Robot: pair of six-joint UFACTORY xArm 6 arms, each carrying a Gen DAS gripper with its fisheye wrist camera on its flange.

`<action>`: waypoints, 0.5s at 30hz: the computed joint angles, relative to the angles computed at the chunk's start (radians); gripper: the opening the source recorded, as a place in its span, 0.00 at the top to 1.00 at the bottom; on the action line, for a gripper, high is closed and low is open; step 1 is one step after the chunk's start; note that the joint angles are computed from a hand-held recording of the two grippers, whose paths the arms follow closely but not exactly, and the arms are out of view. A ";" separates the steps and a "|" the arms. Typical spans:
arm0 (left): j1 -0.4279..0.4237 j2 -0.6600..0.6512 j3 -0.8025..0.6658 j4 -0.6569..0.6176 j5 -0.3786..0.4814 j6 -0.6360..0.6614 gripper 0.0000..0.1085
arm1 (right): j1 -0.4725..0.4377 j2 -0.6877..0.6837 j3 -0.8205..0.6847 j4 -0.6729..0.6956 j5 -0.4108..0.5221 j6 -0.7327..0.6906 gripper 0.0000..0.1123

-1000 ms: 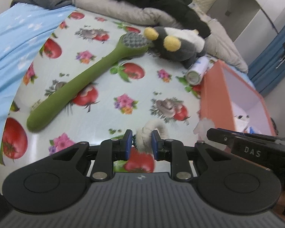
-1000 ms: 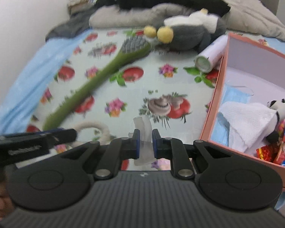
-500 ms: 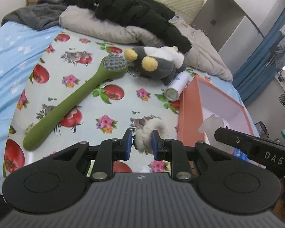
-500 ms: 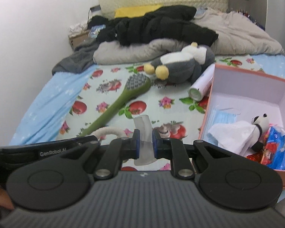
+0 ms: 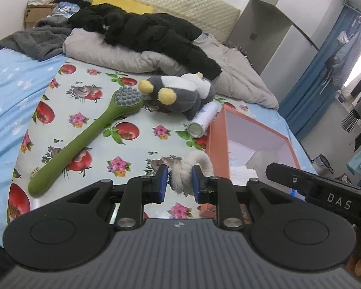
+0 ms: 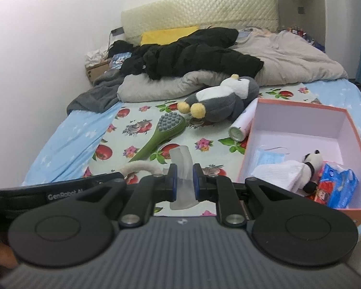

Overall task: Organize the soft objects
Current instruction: 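Carry the rope toy and clear plastic item over the pink shoebox with both tools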

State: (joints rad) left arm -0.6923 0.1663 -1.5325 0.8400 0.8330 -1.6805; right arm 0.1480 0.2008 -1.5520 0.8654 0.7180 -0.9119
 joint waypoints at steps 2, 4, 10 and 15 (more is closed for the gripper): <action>-0.010 0.004 -0.011 0.006 0.002 0.001 0.77 | -0.008 -0.018 0.020 0.009 -0.009 -0.011 0.85; -0.023 0.013 -0.030 0.014 0.008 0.002 0.77 | -0.016 -0.033 0.037 0.020 -0.021 -0.020 0.85; -0.046 0.064 -0.105 0.014 0.001 0.019 0.76 | -0.049 -0.061 0.067 0.038 -0.034 -0.027 0.85; -0.052 0.148 -0.220 -0.011 -0.016 0.086 0.76 | -0.081 -0.072 0.079 0.050 -0.050 -0.039 0.85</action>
